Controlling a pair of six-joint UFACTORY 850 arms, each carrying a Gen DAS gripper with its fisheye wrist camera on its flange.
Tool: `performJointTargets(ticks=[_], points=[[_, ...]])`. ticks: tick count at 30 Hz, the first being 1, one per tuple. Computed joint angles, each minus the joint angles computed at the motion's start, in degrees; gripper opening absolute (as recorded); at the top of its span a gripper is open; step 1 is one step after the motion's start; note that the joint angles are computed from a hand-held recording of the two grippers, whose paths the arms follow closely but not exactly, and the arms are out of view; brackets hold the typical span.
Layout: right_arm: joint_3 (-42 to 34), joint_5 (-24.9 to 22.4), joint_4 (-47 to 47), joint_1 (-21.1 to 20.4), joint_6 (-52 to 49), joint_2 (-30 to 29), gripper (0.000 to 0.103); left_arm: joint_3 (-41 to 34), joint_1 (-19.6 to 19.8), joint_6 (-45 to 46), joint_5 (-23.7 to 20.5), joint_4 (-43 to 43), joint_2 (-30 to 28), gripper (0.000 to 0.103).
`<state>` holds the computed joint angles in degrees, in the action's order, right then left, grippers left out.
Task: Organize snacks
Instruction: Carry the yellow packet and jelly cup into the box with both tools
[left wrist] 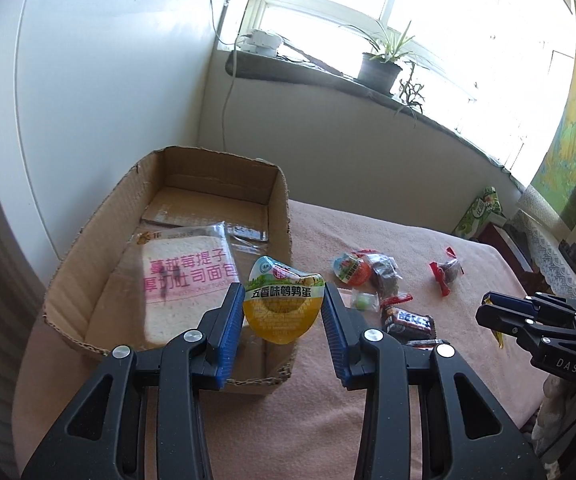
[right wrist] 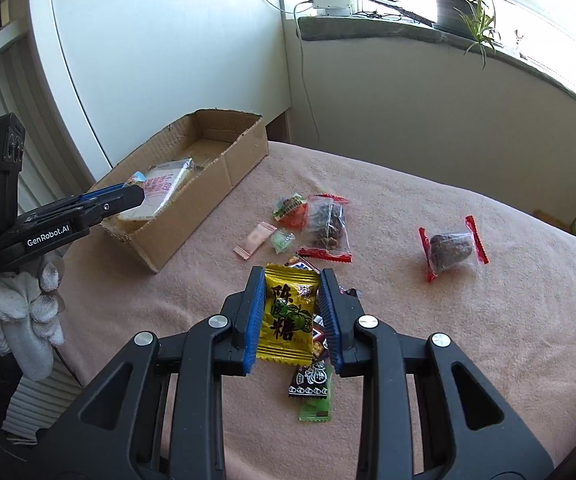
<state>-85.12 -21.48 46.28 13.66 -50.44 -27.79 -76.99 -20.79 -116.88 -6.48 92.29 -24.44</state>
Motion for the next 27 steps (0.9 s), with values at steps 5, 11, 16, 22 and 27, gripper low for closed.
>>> performJointTargets(ticks=[5,11,16,22,27], points=[[-3.9,-0.5,0.0,2.0,-0.9,-2.1,0.028,2.3,1.7,-4.2,-1.8,3.4,1.6,0.037],[-10.1,-2.3,-1.6,4.1,0.4,-5.6,0.028,3.3,3.2,-3.8,-3.3,2.2,1.9,0.037],[-15.4,-3.4,-3.9,5.8,2.3,-9.0,0.028,3.2,4.1,-3.0,-3.5,1.2,1.5,0.037],[-23.0,-6.2,-7.6,7.5,6.8,-14.1,0.028,3.2,4.9,-4.7,-3.4,2.9,1.1,0.037],[-29.7,-8.7,-11.3,8.7,11.2,-18.7,0.028,2.8,5.2,-2.3,-3.3,0.6,0.6,0.037]])
